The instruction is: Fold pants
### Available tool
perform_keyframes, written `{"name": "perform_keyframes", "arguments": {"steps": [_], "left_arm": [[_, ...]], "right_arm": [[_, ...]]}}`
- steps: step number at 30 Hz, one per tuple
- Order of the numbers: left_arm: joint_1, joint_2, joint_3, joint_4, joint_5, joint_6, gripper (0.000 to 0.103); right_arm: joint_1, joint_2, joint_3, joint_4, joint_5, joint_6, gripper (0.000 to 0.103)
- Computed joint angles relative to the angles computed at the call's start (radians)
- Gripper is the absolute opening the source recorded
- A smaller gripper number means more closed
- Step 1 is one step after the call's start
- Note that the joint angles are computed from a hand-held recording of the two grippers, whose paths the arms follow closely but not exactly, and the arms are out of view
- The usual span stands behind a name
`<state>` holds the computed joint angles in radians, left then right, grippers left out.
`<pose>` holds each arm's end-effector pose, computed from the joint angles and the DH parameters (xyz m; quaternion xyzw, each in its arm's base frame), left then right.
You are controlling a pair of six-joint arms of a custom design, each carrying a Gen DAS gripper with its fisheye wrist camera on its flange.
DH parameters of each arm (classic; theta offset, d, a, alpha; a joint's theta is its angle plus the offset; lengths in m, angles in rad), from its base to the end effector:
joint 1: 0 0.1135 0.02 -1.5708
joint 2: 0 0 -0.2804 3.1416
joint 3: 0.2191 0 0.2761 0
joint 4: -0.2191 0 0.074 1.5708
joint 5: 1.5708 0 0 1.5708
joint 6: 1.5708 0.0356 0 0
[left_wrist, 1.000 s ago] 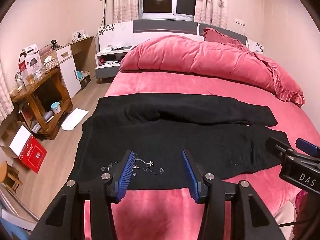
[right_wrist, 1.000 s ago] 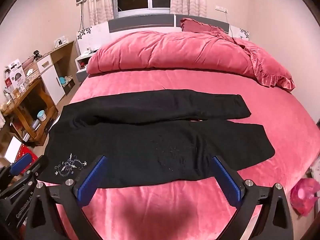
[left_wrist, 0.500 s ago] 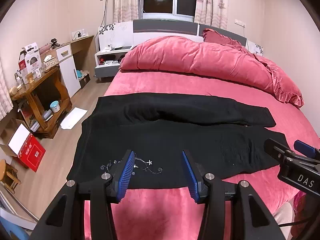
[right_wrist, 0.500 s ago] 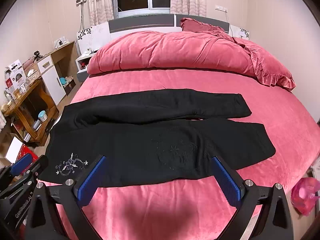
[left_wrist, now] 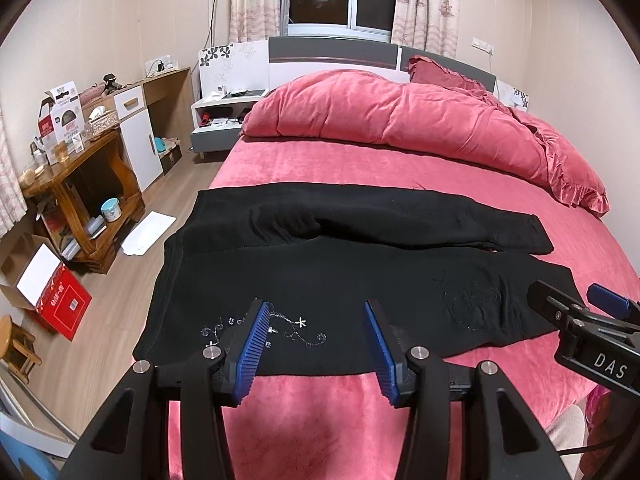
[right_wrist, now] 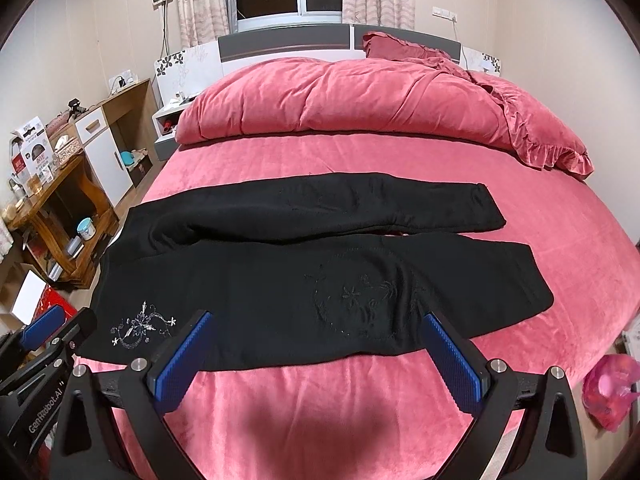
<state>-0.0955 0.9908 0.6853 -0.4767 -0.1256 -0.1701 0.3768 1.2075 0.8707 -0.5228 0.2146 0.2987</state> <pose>0.2184 -0.0164 0.2472 -0.0584 0.9199 0.0067 0.3877 0.2497 0.0907 0.2608 0.0009 0.9328 0.0200 0.3599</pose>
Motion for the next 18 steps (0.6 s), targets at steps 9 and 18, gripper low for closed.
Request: {"name": "perform_keyframes", "arguments": {"steps": [9,18], "left_arm": [[0.002,0.014,-0.002,0.007,-0.002,0.0,0.049],[0.004,0.022,-0.005,0.014,-0.005,0.0,0.049]], "right_arm": [[0.0,0.008,-0.002,0.004,-0.003,-0.004,0.103],[0.005,0.022,-0.002,0.007,-0.007,-0.004,0.103]]}}
